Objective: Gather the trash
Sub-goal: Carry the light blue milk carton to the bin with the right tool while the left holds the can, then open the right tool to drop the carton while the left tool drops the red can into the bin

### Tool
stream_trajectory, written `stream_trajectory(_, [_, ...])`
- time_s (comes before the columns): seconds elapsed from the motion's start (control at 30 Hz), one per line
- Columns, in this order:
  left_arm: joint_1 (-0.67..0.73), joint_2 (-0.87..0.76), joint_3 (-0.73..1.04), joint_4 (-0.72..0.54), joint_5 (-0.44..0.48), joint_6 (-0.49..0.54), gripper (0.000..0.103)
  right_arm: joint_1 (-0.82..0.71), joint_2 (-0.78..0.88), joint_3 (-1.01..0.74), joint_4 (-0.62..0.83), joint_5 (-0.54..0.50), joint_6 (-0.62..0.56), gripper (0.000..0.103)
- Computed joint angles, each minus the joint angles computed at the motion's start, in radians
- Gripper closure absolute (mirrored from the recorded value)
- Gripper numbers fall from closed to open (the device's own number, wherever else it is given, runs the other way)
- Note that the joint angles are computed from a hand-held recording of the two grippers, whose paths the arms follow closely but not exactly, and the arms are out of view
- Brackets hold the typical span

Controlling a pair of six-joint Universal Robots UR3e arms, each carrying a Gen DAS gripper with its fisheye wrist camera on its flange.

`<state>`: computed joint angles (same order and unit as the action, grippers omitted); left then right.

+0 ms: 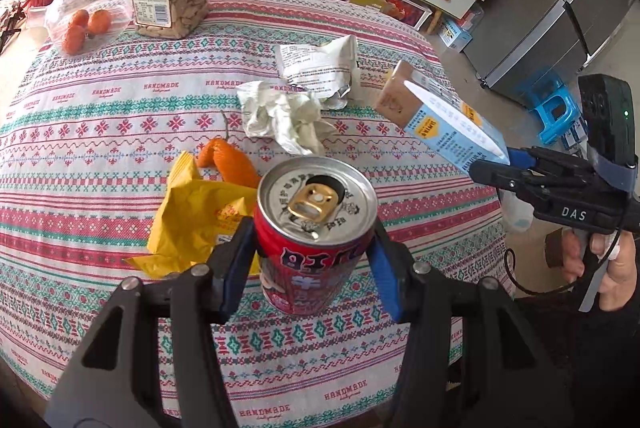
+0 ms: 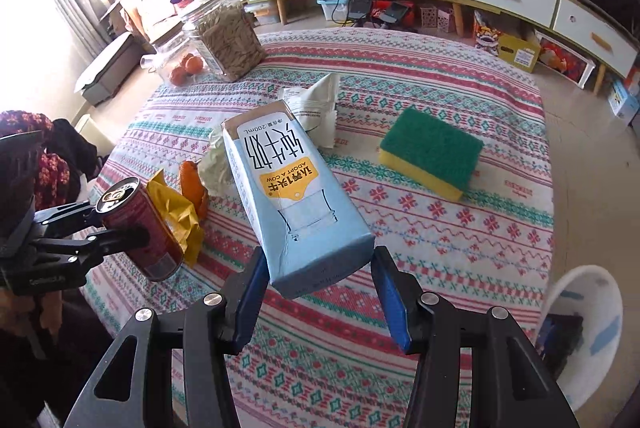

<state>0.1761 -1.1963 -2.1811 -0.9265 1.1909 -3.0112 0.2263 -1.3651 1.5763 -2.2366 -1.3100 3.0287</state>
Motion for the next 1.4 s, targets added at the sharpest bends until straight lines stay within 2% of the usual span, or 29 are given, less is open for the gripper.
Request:
stream_trajectory(0.23, [-0.162,-0.108,0.06,0.113,0.062,-0.085,0.047,-0.158,-0.254,0.217,0.027,0.036,-0.053,0.05])
stream_trajectory(0.4, [-0.292,-0.237,0.152,0.172,0.119,-0.139,0.047,-0.331,-0.432,0.337,0.103,0.078,-0.124,0.05])
stream_trajectory(0.67, [-0.481,-0.451,0.363,0.194,0.186,-0.205,0.047,-0.721,-0.655,0.441,0.32,0.162,-0.291,0.053])
stream_trajectory(0.7, [-0.502,-0.478,0.392,0.196,0.191,-0.213,0.047,-0.765,-0.671,0.446,0.346,0.168,-0.313,0.072])
stream_trajectory(0.73, [-0.524,-0.505,0.421,0.196,0.198,-0.221,0.047,-0.815,-0.683,0.45,0.377,0.176,-0.341,0.08])
stream_trajectory(0.77, [-0.545,-0.535,0.454,0.195,0.204,-0.226,0.047,-0.858,-0.691,0.458,0.392,0.178,-0.355,0.082])
stream_trajectory(0.97, [-0.648,-0.699,0.633,0.178,0.226,-0.277,0.047,-0.91,-0.601,0.505,0.317,0.077,-0.36,0.084])
stream_trajectory(1.17, [-0.682,-0.757,0.711,0.146,0.225,-0.302,0.047,-0.967,-0.639,0.479,0.399,0.125,-0.413,0.084])
stream_trajectory(1.4, [-0.731,-0.865,0.865,0.125,0.222,-0.333,0.047,-1.017,-0.686,0.485,0.438,0.119,-0.455,0.084])
